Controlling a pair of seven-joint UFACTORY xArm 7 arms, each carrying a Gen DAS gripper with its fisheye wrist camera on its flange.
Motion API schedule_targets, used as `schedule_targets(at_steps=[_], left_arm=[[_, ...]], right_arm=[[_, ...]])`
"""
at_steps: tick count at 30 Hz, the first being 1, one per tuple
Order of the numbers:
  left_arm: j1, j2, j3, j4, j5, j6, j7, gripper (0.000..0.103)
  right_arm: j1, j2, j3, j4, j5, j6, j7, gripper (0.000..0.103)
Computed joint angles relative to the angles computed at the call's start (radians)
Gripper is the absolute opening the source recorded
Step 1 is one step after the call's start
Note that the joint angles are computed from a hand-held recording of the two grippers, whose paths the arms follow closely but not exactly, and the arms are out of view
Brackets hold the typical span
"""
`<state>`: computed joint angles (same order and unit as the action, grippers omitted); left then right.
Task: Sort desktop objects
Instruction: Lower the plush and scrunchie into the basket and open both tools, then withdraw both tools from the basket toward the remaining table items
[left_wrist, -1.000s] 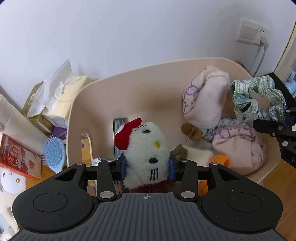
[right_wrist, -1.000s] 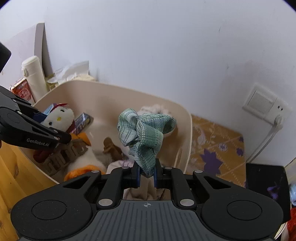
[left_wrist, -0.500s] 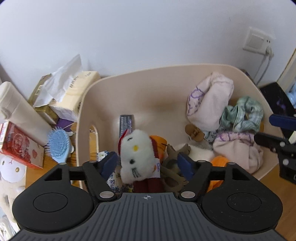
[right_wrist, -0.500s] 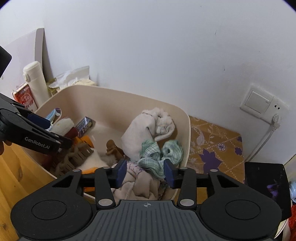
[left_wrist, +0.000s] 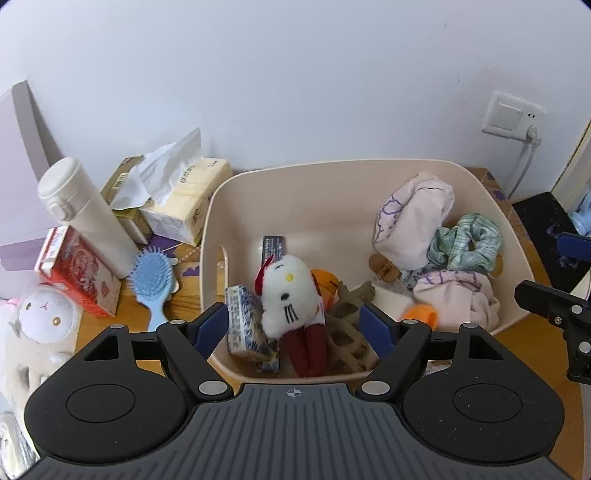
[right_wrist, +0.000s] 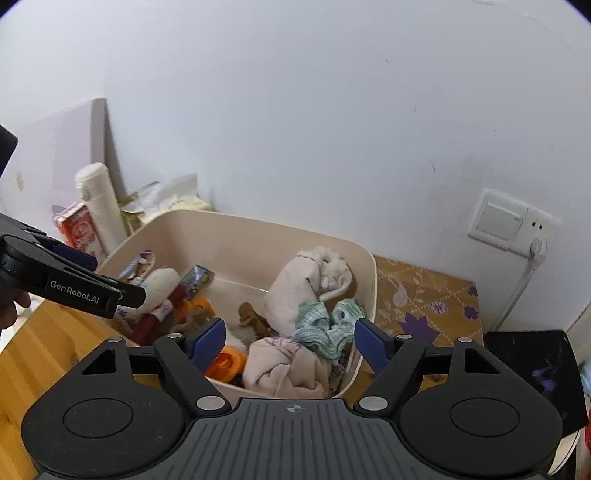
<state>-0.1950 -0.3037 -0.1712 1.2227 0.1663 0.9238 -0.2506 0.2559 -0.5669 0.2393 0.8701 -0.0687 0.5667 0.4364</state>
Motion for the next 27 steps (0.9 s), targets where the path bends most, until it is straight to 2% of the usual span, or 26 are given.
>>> schedule_targets(at_steps=[1, 4, 12, 27], left_arm=[[0.0, -0.016, -0.001, -0.01, 0.001, 0.001, -0.005, 0.079], [0.001, -0.057, -0.002, -0.039, -0.002, 0.002, -0.012, 0.08], [0.008, -0.181, -0.014, -0.125, -0.018, 0.063, -0.035, 0.081], [-0.011, -0.4, -0.018, -0.345, -0.103, 0.175, -0.05, 0.081]], right_arm=[[0.004, -0.01, -0.001, -0.006, 0.001, 0.0, -0.002, 0.088], [0.011, -0.052, 0.004, -0.028, 0.003, 0.005, -0.001, 0.095], [0.05, -0.144, 0.007, -0.077, 0.036, 0.047, -0.02, 0.103], [0.15, -0.233, 0.022, -0.169, 0.118, 0.13, -0.054, 0.103]])
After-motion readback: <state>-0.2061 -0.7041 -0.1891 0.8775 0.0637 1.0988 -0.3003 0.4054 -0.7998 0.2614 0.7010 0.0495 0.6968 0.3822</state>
